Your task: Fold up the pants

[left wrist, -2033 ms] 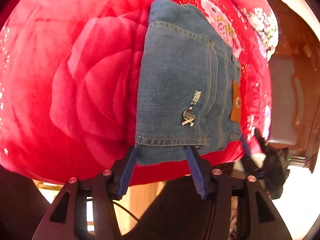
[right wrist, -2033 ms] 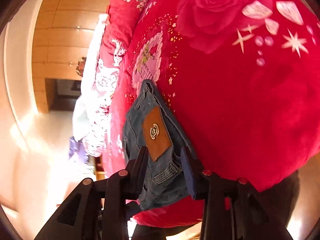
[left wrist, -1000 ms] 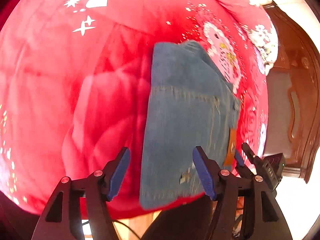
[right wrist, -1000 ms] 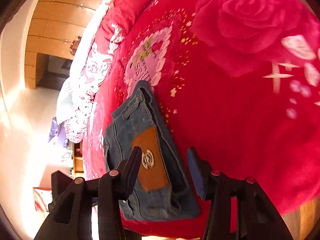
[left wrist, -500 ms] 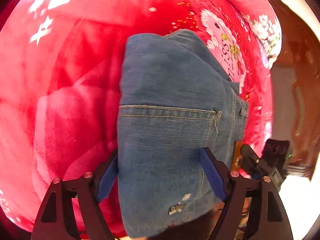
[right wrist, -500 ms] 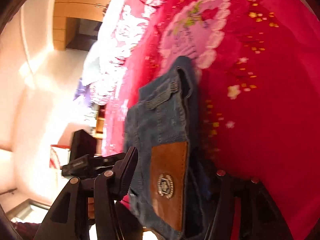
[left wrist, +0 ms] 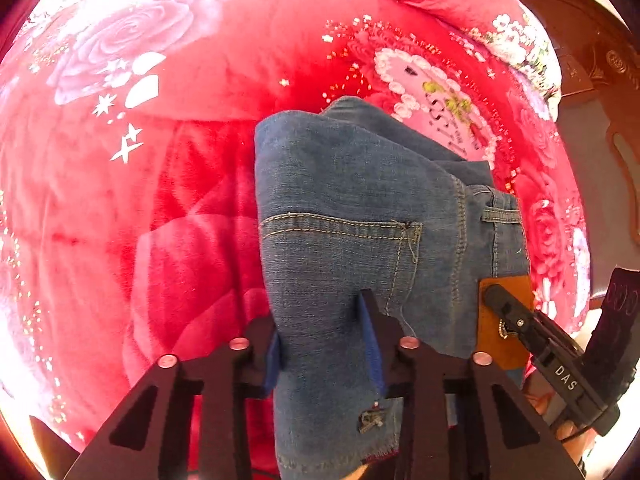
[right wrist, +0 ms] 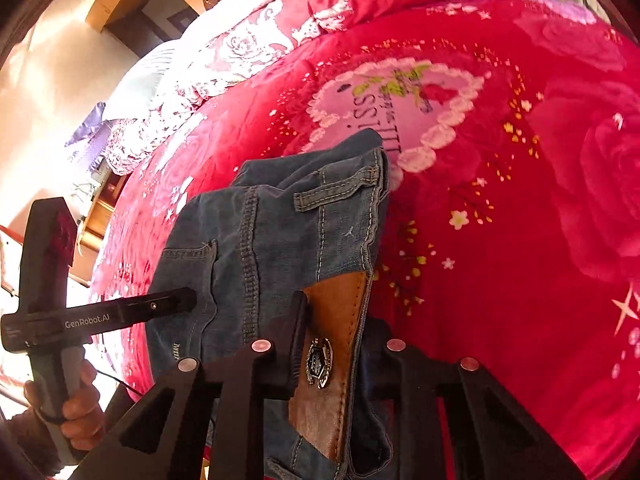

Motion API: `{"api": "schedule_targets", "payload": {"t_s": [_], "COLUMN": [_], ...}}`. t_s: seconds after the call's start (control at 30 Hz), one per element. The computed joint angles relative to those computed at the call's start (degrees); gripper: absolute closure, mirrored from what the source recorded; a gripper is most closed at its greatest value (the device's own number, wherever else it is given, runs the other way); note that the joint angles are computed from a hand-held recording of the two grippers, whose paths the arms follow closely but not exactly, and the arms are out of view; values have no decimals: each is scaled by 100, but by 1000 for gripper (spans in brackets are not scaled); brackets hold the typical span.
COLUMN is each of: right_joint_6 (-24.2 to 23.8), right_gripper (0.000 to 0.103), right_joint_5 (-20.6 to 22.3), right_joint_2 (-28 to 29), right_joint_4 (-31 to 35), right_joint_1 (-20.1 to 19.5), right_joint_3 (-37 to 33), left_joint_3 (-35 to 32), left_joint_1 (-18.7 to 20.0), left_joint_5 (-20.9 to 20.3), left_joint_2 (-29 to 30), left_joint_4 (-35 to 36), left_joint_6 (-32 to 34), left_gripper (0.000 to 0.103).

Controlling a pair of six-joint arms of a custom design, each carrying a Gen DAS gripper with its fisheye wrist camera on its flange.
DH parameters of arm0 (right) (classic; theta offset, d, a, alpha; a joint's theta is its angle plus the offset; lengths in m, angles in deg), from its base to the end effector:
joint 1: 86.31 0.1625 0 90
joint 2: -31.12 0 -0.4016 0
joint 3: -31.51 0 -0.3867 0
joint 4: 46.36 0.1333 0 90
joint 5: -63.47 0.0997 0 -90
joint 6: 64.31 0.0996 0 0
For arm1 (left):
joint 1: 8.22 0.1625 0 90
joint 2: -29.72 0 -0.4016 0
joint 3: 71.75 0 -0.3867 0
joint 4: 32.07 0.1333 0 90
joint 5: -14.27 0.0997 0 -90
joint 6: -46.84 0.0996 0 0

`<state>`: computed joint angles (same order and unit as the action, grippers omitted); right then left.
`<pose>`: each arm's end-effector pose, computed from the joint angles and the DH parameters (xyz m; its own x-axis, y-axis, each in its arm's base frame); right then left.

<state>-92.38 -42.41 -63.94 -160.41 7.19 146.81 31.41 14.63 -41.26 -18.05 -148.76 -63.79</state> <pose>0.1323 -0.4260 0.3398 -0.8194 -0.5044 0.2722 -0.5060 0.8597 0.0698 -0.4217 -0.3835 0.0217 -0.7319 -0.6236 -0.2745 -0.3500 0.6898 -0.6338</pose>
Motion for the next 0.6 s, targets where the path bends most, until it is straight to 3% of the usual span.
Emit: {"api": "schedule_targets", "payload": {"t_s": [0.2,0.43,0.47,0.53,0.6], "right_joint_6": [174,581,648,822,838], "right_gripper": [84,84,79,76,70], "right_joint_5": [77,332,354,72,-775], "right_joint_2": [0,1007,1204,1669,1965], "right_joint_4": [269,-438,-583,-934,-1446], "right_joint_1": [447,1237,1366,1640,1944], "right_joint_3": [7,-172,-257,-435,-398], "left_joint_3": [-6,136,75,-161,-309], "left_joint_1": [-438,-585,-559,-526,-571], "left_joint_5": [287,506,554,402,81], "left_joint_2": [-418,-1479,-1597,-1677,-1683], "left_joint_4": [1166,2902,3270,4139,4832], "left_joint_6": [-620,-1913,-2083,-2528,-2974], "left_gripper": [73,73,72,63,52]}}
